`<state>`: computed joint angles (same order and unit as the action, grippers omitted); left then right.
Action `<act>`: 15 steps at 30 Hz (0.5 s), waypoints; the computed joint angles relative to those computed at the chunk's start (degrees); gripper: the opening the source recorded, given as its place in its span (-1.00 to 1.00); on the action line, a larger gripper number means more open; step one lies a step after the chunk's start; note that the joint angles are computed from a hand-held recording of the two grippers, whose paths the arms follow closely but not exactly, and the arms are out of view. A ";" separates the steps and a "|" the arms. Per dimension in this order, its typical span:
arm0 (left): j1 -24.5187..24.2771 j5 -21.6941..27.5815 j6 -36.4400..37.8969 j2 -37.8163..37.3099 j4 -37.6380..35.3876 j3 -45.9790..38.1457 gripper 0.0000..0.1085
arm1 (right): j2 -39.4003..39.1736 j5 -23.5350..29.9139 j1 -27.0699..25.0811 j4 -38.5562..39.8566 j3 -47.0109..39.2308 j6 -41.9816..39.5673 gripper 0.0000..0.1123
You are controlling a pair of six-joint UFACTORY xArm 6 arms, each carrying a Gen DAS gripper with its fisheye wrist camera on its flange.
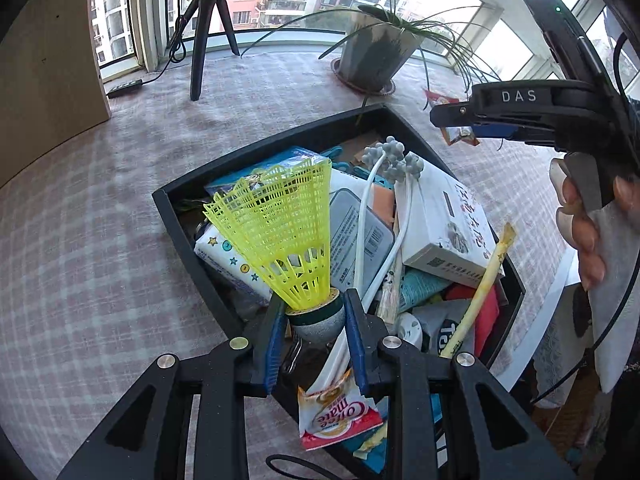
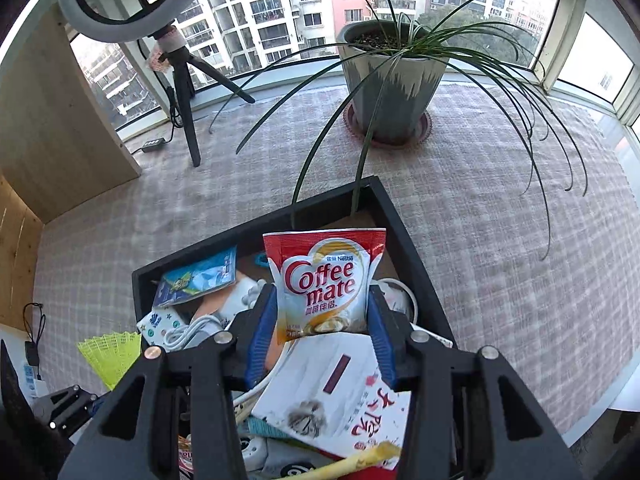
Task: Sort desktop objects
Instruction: 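Carry the shuttlecock and sachet to the tray and release them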
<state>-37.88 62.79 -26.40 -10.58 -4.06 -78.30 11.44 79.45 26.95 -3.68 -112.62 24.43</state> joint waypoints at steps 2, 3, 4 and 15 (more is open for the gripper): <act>0.96 1.91 1.03 1.89 -2.24 -1.94 -0.06 | 0.73 0.30 -0.65 -0.20 -0.82 -0.20 -0.07; 1.40 2.22 1.32 1.75 -2.92 -1.81 0.11 | 0.47 -0.23 -1.06 0.64 -0.38 -0.98 -0.01; 1.40 2.04 0.78 1.81 -2.37 -1.89 0.12 | -0.07 -0.66 -1.28 1.06 0.31 -1.41 0.01; 2.58 3.91 -3.79 -2.27 2.98 1.08 0.12 | -8.58 -4.56 0.09 0.96 10.53 -1.75 0.05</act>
